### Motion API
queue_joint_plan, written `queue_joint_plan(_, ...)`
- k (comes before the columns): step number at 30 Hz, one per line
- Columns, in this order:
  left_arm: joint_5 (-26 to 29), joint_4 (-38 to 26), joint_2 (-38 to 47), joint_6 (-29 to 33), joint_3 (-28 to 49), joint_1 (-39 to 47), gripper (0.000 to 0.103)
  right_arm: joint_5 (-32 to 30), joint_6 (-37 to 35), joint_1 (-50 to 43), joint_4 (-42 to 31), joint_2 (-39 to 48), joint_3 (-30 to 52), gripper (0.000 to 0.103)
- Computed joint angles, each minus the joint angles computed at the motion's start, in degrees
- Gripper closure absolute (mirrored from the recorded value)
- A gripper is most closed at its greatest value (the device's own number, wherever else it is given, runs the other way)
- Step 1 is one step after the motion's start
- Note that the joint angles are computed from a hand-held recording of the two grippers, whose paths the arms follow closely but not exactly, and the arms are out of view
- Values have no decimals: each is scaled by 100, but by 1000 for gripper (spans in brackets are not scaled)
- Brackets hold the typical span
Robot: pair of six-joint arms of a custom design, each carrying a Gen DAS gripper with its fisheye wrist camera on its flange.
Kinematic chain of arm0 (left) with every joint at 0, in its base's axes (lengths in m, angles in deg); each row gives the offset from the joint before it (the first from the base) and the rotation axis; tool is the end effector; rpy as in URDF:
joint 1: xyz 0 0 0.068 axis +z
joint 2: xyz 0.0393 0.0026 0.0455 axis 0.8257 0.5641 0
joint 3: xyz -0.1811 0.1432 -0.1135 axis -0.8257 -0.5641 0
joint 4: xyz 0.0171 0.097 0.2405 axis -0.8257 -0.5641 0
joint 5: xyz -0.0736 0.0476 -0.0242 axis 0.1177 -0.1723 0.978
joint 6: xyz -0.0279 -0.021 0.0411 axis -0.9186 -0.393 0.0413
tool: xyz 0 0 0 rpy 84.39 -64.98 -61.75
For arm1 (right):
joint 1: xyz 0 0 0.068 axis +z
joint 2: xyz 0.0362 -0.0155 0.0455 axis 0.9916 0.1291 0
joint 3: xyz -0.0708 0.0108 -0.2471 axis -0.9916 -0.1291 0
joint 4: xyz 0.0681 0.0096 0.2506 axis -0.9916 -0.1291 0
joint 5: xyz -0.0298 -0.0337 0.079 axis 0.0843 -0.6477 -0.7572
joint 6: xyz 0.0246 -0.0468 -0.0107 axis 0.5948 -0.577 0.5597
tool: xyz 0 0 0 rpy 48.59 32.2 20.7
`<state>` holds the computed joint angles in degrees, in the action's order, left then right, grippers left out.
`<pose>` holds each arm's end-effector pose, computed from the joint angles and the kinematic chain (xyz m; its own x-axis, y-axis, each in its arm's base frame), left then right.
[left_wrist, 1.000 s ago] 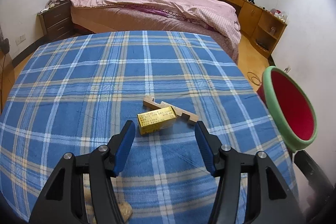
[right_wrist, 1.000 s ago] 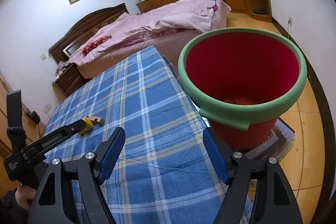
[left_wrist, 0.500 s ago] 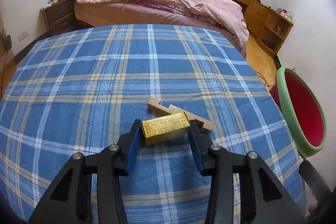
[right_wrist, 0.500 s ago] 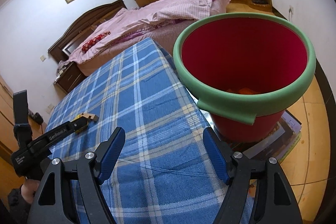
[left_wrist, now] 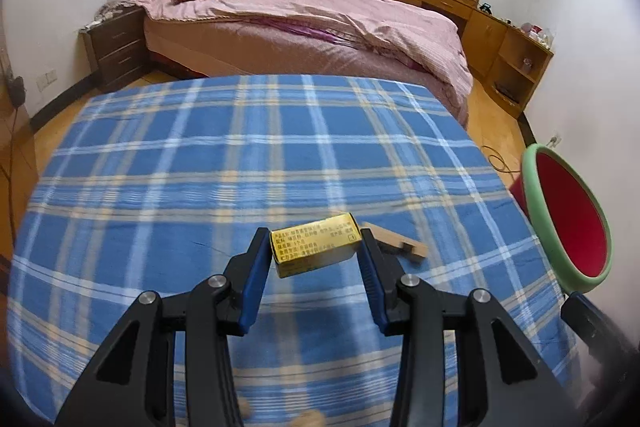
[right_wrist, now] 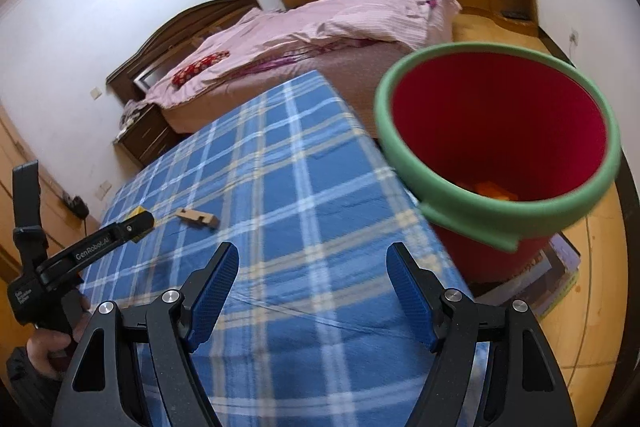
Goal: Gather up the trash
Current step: 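Grasp the gold-yellow box with the left gripper, then grasp the wooden piece by its end with the right gripper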
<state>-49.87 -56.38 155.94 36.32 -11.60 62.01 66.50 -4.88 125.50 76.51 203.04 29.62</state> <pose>0.3543 0.0223 0.0002 -0.6898 0.2711 -0.6713 0.4811 0.8646 -0.1452 0.1766 0.1359 -0.0013 -0.5139 0.5607 -0.6492 0.4545 0.8198 0.3484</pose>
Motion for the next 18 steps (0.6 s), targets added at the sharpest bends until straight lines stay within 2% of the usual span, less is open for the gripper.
queue_joint_plan(10, 36, -206, 572, 114, 806, 533, 59, -655, -1217, -557, -871, 295, 1408, 26)
queue_joint_plan(18, 207, -542, 970, -11, 1364, 701, 59, -874, -1634, -760, -1562, 1078, 2801, 26)
